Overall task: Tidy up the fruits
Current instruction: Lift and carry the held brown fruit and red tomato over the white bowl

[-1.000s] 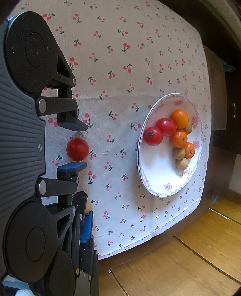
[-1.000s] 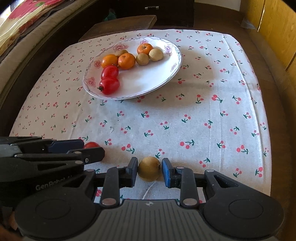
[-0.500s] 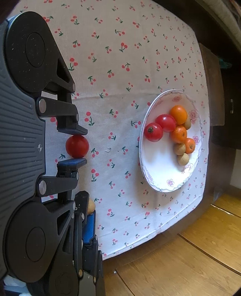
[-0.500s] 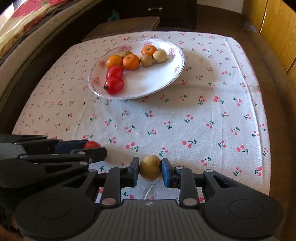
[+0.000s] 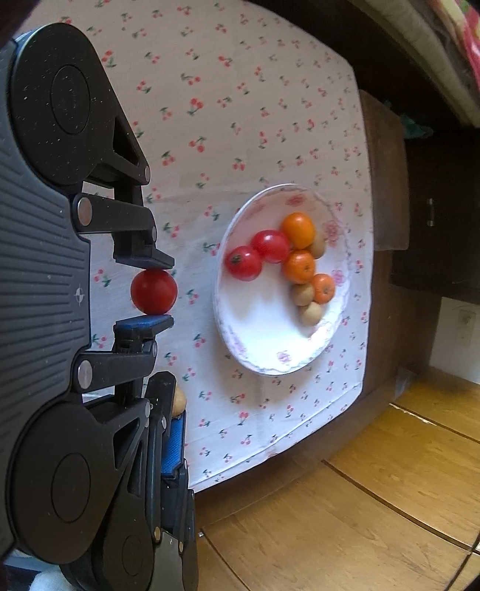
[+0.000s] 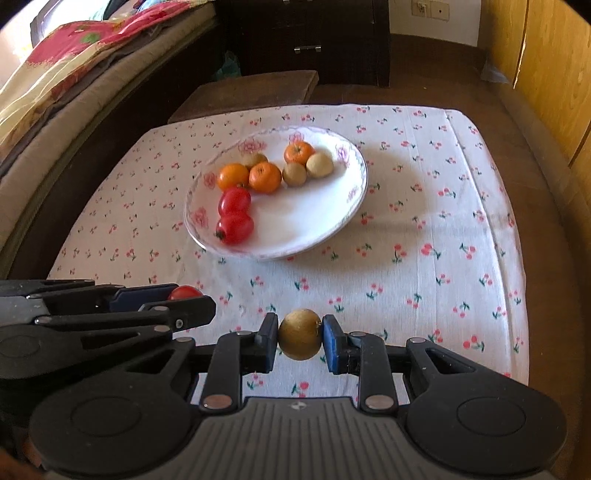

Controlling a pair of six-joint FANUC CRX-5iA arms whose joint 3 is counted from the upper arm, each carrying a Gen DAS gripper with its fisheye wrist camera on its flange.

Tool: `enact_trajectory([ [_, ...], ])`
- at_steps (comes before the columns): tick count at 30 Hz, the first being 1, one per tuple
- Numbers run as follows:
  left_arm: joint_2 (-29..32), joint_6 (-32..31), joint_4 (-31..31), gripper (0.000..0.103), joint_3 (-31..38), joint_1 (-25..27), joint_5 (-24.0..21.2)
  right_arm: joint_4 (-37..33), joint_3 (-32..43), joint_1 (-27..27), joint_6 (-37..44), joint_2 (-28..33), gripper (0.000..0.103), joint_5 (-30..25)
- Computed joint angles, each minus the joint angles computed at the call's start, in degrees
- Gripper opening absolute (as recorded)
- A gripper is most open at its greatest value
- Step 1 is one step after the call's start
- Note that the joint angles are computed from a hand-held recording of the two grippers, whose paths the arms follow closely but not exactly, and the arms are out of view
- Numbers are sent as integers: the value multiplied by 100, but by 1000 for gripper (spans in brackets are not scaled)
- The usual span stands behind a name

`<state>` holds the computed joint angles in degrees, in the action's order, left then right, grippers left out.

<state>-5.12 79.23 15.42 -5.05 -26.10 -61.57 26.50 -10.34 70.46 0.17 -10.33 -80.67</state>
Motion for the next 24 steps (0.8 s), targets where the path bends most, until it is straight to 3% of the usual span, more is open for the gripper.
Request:
enact_trajectory([
  [24, 676, 437, -570, 32, 929, -123, 240, 225, 238, -833, 583, 340, 29, 450],
])
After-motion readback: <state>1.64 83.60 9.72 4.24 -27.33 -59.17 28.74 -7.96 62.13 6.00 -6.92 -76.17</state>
